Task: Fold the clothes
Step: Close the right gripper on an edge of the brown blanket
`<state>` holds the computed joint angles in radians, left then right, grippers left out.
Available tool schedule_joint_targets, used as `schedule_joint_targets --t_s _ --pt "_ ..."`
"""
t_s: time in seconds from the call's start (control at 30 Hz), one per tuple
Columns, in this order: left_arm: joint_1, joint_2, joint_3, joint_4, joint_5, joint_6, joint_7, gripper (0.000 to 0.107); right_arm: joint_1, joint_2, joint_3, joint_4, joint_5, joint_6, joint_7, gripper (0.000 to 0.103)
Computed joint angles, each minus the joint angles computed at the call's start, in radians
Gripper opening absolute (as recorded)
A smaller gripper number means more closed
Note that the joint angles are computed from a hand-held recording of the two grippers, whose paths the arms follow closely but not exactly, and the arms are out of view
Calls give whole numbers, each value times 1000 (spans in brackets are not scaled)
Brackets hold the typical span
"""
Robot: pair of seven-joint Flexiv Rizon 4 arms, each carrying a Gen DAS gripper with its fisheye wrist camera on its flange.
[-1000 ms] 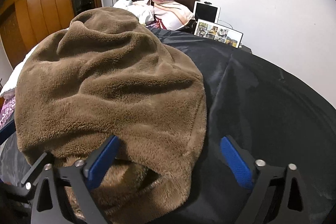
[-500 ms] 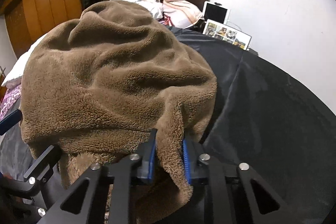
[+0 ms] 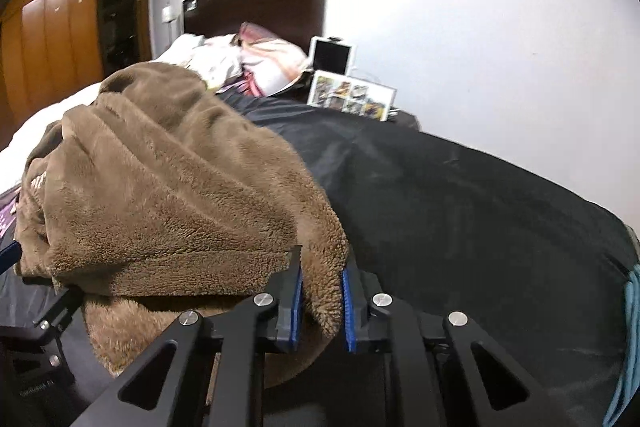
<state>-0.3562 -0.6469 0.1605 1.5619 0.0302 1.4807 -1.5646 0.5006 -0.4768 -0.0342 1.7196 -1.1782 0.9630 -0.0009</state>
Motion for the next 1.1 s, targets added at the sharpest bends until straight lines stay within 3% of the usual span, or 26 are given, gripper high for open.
schedule_joint_targets --t_s 0.2,0.23,0.27,0.37,0.43,0.53,0.57,0.63,0.67,0.7,0.73,0.8,1.1 --pt "20 7 -36 17 -6 23 39 103 9 72 14 80 -65 -112 84 17" --pt "16 7 -31 19 -7 29 39 103 13 85 22 93 -71 -153 96 16" --pt "19 9 -34 22 -10 34 42 103 30 97 26 104 -80 -238 108 6" --pt "34 11 -57 29 -26 38 62 103 16 139 54 147 -79 -361 145 6" --pt "28 11 -50 30 -32 41 64 103 -28 178 84 191 -67 -306 136 6" --pt "21 11 -41 31 -40 48 60 103 -116 214 97 245 -88 -74 186 7" --pt "24 14 -42 38 -43 54 59 103 -134 211 100 248 -79 -11 182 10" --pt "25 12 -43 36 -51 55 60 103 -156 192 101 240 -38 79 153 26" --pt "25 11 -44 35 -55 55 60 103 -155 183 98 236 -37 113 150 48" --pt "28 11 -48 35 -58 54 63 103 -149 178 88 233 -58 135 161 78" --pt "30 11 -50 35 -61 51 66 103 -144 172 80 228 -83 155 173 85" --pt "35 10 -56 33 -67 44 70 103 -125 157 68 204 -128 142 163 86" --pt "48 11 -74 35 -81 36 85 103 -42 7 63 29 149 -23 -216 86"
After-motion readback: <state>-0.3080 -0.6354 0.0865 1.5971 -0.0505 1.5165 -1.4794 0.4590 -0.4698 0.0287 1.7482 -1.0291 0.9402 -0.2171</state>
